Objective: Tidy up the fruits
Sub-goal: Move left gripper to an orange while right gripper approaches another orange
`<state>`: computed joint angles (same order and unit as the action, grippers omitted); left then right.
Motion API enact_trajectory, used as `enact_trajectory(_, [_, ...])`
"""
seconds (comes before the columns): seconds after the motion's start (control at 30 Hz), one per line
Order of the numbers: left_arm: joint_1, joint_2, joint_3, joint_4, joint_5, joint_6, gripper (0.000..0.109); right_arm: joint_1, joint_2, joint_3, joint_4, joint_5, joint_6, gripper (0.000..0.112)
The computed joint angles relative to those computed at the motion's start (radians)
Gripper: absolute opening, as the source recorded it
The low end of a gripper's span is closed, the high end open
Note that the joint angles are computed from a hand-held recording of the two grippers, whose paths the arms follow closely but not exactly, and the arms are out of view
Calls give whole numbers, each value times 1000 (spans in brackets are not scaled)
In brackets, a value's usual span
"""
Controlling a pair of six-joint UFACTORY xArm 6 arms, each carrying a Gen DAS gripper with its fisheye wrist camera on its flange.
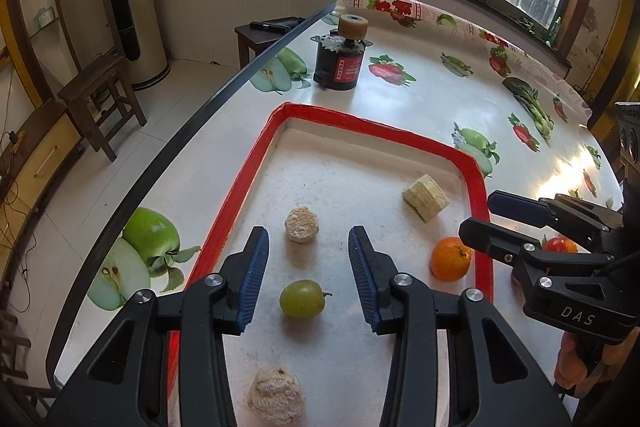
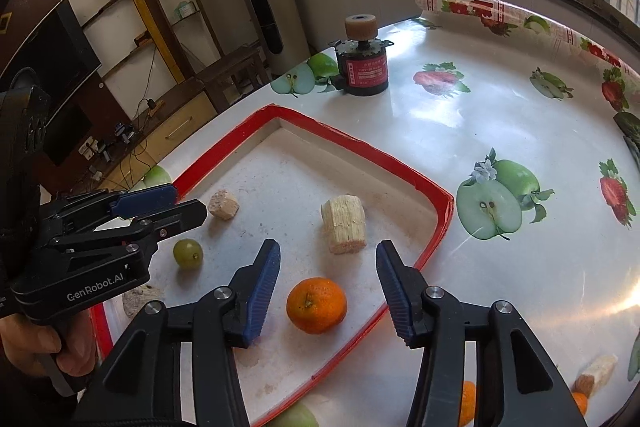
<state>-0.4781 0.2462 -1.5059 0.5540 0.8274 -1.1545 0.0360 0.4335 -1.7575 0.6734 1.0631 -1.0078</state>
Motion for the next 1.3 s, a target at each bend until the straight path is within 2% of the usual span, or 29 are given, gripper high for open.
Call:
enact_trajectory(0.47, [-80,-29,4,51,18,-44,39,-131,-125,125,62,37,-80,52])
enact_trajectory(0.97, [-126,-8,-38,66,59,-68,39,-284,-146,152,78,52,-100,52])
enact_trajectory(1.1, [-140,-4,-49,81,67,-83,53,-315,-153,164,77,54,-108,52])
enact_trajectory(1.3, [-162,2,-66,93,57,-93,53,-355,-159,176,73,47,-106,52])
